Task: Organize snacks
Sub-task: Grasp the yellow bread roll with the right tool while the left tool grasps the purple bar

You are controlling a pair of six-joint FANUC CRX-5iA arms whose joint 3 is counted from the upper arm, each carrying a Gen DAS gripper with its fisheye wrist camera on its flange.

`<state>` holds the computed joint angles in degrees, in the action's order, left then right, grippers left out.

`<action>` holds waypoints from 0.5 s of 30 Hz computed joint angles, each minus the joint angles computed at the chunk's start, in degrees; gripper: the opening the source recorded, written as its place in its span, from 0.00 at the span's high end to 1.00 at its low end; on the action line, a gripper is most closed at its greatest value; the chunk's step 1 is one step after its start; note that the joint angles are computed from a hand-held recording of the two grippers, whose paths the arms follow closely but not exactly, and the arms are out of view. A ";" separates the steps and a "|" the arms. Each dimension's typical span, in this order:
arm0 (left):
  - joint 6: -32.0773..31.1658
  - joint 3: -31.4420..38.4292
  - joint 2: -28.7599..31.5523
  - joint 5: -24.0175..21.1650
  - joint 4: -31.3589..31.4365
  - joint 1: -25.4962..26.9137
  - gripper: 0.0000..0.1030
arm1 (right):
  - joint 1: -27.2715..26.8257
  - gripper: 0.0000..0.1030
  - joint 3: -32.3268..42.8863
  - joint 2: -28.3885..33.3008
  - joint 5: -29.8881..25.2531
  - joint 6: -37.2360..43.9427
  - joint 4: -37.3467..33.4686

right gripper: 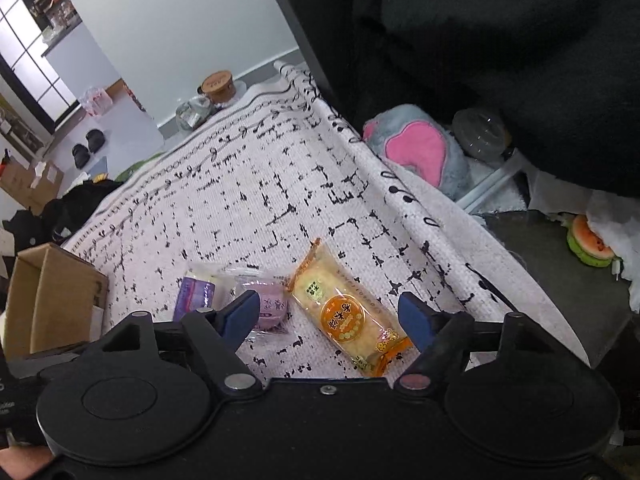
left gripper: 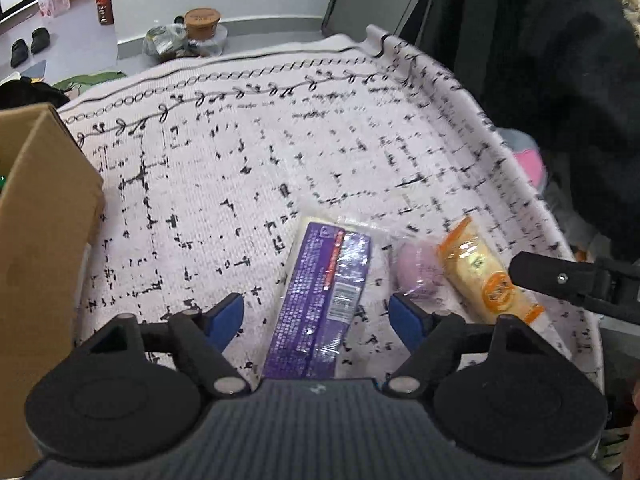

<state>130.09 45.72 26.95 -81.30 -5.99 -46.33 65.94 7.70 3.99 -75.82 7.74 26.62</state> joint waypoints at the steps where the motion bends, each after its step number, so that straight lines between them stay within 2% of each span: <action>1: 0.19 0.22 0.36 -0.49 0.14 0.09 0.32 | -0.11 0.30 0.11 0.20 -0.12 0.38 -0.21; 7: 0.63 -0.03 0.93 -1.65 0.62 0.67 0.62 | -1.66 0.34 1.46 2.02 0.27 3.09 -0.93; 10: 0.77 -0.41 0.57 -1.45 0.95 1.10 0.67 | -2.36 0.34 2.65 3.20 0.24 5.05 -1.58; 15: 1.88 -1.54 -1.19 -1.52 -0.20 1.48 0.70 | -2.98 0.34 4.09 4.25 -1.11 8.08 -4.21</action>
